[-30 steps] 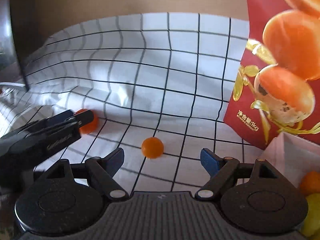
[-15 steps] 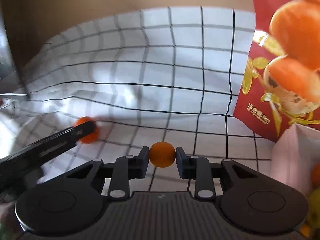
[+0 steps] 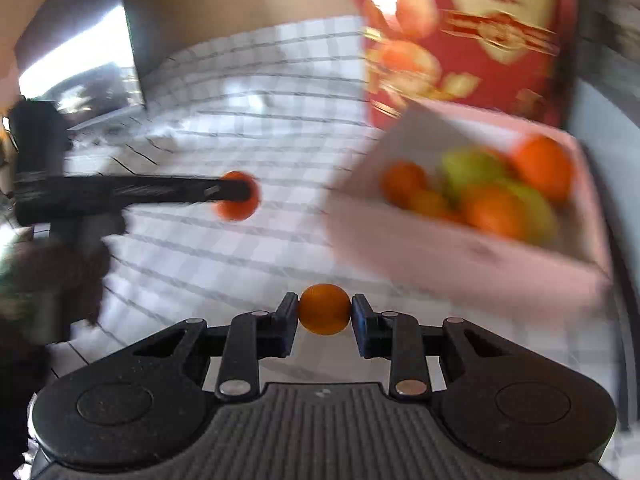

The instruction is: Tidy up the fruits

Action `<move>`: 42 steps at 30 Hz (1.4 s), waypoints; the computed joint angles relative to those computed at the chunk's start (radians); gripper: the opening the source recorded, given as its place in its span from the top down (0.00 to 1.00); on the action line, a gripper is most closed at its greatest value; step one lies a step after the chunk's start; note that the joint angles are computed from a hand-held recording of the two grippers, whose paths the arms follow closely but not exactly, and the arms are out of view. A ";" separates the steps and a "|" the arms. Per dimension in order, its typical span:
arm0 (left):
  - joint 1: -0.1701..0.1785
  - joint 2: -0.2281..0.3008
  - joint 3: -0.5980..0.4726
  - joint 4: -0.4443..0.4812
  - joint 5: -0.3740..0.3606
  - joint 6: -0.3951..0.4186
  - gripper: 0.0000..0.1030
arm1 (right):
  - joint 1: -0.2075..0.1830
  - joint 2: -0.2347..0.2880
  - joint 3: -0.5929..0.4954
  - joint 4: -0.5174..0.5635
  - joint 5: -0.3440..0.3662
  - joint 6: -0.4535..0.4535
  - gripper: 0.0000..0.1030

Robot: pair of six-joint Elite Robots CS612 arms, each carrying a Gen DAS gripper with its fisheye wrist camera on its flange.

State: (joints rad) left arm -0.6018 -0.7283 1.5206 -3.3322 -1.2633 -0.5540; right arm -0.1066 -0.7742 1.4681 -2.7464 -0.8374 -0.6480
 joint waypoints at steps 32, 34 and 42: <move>-0.122 0.025 0.008 0.076 0.318 -0.161 0.52 | -0.035 0.031 0.048 -0.107 -0.024 -0.152 0.00; -0.123 0.025 0.010 0.078 0.324 -0.155 0.52 | -0.034 0.032 0.044 -0.099 -0.026 -0.161 0.00; -0.122 0.025 0.008 0.083 0.323 -0.151 0.52 | -0.030 0.034 0.049 -0.139 -0.041 -0.111 0.00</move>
State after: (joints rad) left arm -0.7236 -0.7037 1.5290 -3.2496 -0.9402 -0.7048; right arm -0.1363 -0.7401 1.5170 -2.8858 -0.8787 -0.7590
